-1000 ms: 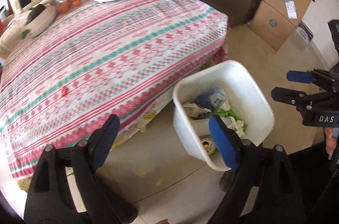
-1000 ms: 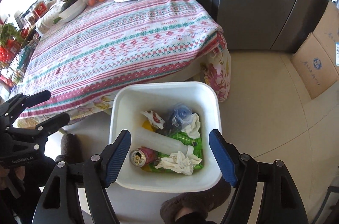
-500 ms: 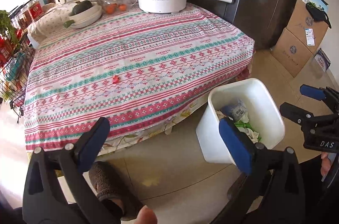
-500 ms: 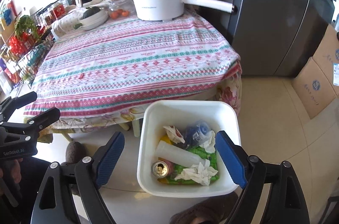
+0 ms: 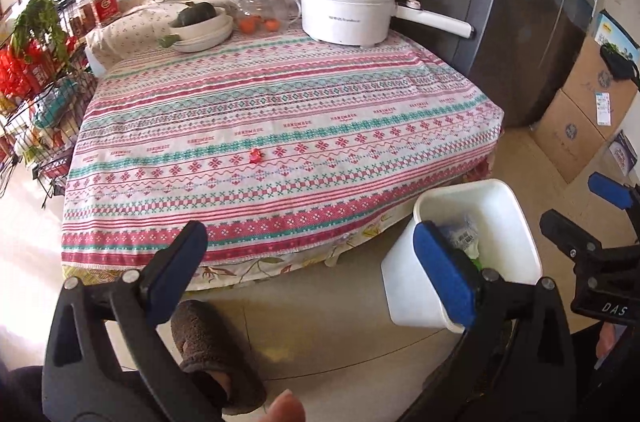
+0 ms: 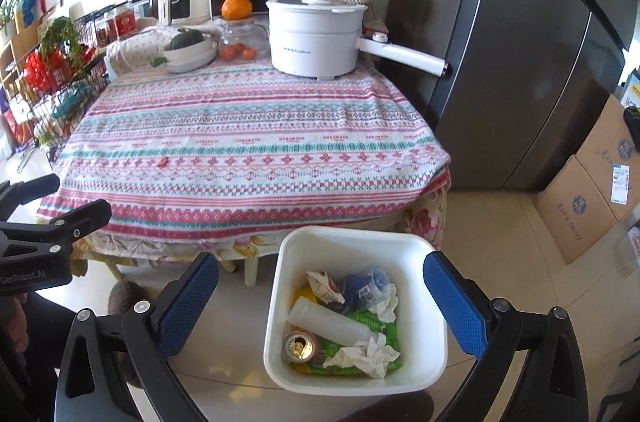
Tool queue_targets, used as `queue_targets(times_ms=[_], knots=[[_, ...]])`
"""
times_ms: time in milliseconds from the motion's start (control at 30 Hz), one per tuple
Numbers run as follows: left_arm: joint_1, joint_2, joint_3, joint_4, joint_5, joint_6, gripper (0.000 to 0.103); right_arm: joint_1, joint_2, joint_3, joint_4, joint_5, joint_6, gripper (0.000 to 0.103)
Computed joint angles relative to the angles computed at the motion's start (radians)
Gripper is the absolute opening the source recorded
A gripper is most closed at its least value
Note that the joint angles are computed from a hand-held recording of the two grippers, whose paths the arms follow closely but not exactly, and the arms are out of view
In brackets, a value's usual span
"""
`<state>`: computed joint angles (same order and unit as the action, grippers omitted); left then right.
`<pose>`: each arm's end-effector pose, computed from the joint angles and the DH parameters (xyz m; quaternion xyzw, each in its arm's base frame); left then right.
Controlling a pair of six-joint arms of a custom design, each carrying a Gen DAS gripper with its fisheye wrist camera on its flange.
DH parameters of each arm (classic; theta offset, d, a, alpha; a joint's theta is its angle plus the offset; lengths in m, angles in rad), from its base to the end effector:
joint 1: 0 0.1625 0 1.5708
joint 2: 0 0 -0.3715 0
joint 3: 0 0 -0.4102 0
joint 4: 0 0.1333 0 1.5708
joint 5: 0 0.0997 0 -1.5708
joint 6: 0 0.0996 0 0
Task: Collect trash
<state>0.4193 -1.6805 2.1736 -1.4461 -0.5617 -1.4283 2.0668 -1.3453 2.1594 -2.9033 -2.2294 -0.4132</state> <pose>-0.2505 -0.3499 0.2366 0.0305 0.8463 -0.3687 0.3834 0.2970 -0.3968 0.2073 0.3272 -0.8582 0.2553 0.3023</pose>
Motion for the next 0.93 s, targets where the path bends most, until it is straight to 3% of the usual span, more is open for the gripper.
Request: queue_targets(times_ms=[433,933], knots=[[-0.026,0.041,-0.024,0.062,0.034,-0.042,0.102,0.002,0.021,-0.011,-0.026,-0.003,0.013,0.103],[-0.015,0.067,-0.033,0.053,0.018,-0.038,0.102,-0.008,0.035,-0.017,-0.021,-0.019,0.021,0.103]])
